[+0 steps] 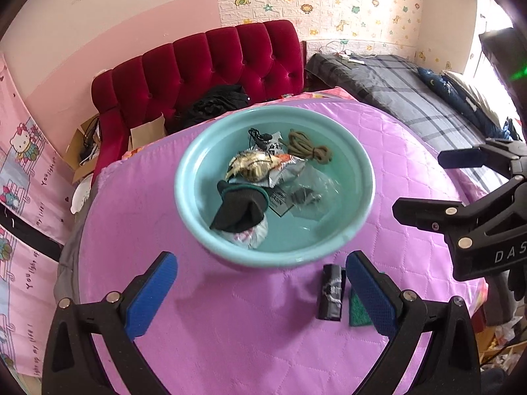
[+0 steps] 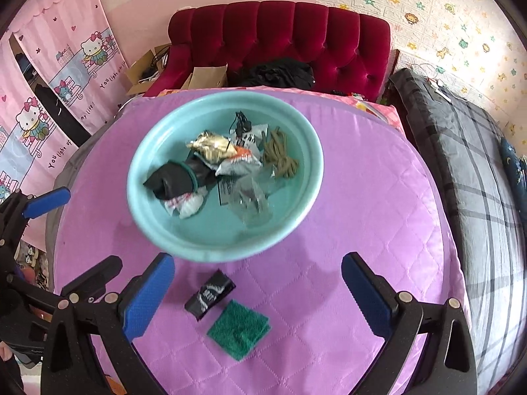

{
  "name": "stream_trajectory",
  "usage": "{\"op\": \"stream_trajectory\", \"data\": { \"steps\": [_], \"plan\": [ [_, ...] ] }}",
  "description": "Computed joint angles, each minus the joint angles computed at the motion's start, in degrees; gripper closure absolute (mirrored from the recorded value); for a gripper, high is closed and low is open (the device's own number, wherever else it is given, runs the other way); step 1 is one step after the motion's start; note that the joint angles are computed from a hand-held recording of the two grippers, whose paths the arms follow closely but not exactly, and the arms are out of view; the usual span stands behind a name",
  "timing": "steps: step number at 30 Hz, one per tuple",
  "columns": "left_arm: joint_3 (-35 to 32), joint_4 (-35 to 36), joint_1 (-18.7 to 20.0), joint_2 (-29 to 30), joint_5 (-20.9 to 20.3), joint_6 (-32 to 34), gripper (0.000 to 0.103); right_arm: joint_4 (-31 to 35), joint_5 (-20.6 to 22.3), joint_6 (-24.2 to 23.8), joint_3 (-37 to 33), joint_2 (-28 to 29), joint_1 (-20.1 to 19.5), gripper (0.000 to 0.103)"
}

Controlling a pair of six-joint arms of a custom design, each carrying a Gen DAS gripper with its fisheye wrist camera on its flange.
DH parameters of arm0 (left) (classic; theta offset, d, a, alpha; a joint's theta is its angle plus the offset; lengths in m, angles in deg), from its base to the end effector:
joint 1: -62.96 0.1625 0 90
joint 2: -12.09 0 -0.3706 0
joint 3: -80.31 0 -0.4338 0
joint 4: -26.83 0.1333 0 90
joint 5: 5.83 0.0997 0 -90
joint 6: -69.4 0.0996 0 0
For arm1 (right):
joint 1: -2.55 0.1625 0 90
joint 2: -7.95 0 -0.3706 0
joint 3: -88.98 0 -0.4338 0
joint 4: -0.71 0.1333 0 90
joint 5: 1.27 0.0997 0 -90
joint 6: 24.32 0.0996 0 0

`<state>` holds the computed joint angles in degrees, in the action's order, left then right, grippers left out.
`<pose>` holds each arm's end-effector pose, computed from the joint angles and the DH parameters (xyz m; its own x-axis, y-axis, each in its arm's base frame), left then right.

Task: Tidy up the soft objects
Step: 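Move both grippers back from the basin toward the tube and green pad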

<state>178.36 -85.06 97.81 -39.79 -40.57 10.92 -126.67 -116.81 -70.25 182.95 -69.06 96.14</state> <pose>-0.3668 -0.5176 0.0484 -0.6630 -0.0986 -0.7421 0.3499 0.8356 -0.4236 0.1292 -0.6161 0.3476 -0.5907 -0.6069 0.5317 -0.6946 0.7178 0.0476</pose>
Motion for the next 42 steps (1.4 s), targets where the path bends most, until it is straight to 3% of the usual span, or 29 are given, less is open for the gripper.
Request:
{"op": "stream_trajectory", "data": {
  "steps": [22,32,42],
  "plan": [
    [9.3,-2.3,-4.7,-1.3,-3.4,-9.8,0.000,-7.2,-0.4,-6.2,14.6,-10.1,-5.2,0.000],
    [12.3,-5.9,-5.7,0.2,-6.2,-11.1,0.000,-10.2,0.3,-8.7,19.4,-13.1,-8.4,0.000],
    [12.5,-7.4,-5.6,1.7,-7.9,-10.5,0.000,-9.0,-0.8,-7.6,20.0,-12.4,-9.7,0.000]
  ]
}}
